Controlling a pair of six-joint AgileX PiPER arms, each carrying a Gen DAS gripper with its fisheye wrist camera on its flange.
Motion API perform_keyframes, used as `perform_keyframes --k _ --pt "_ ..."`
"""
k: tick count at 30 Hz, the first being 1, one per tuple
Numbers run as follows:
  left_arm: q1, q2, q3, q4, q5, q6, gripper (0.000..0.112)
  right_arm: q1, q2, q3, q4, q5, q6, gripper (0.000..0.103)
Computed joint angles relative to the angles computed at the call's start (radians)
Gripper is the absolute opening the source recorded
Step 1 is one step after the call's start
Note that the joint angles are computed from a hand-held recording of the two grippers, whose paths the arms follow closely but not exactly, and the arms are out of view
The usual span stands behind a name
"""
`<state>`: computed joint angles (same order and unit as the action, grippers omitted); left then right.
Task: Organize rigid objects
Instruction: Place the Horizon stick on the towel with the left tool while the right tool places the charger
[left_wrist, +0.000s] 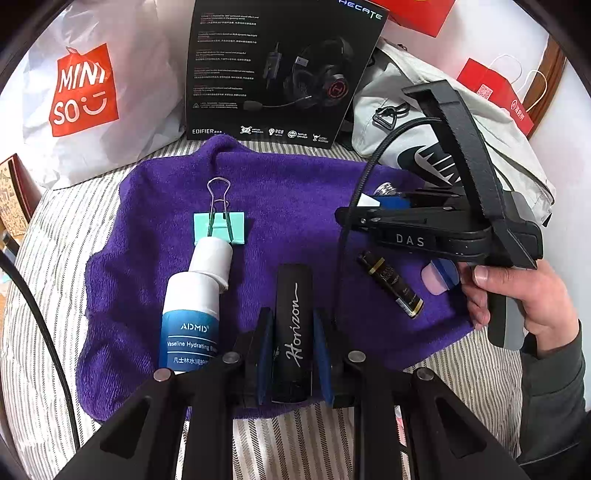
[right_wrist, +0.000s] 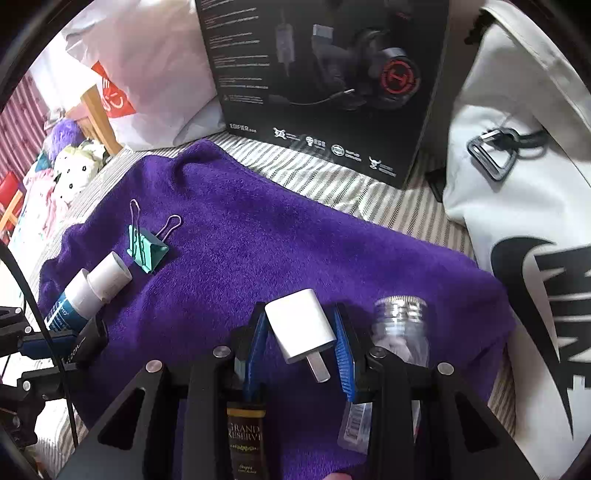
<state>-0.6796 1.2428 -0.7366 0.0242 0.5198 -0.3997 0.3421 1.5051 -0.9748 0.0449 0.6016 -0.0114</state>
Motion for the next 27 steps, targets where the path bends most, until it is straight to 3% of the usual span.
perform_keyframes --k 19,27 --pt "0.032 0.021 -0.031 -0.053 0.022 0.079 0.021 0.019 0.029 -0.026 -0.033 0.012 -0.043 0.035" --pt "0.037 0.043 -0.021 -0.038 0.001 0.050 0.021 0.034 -0.013 -0.014 -0.086 0.064 -0.021 0.044"
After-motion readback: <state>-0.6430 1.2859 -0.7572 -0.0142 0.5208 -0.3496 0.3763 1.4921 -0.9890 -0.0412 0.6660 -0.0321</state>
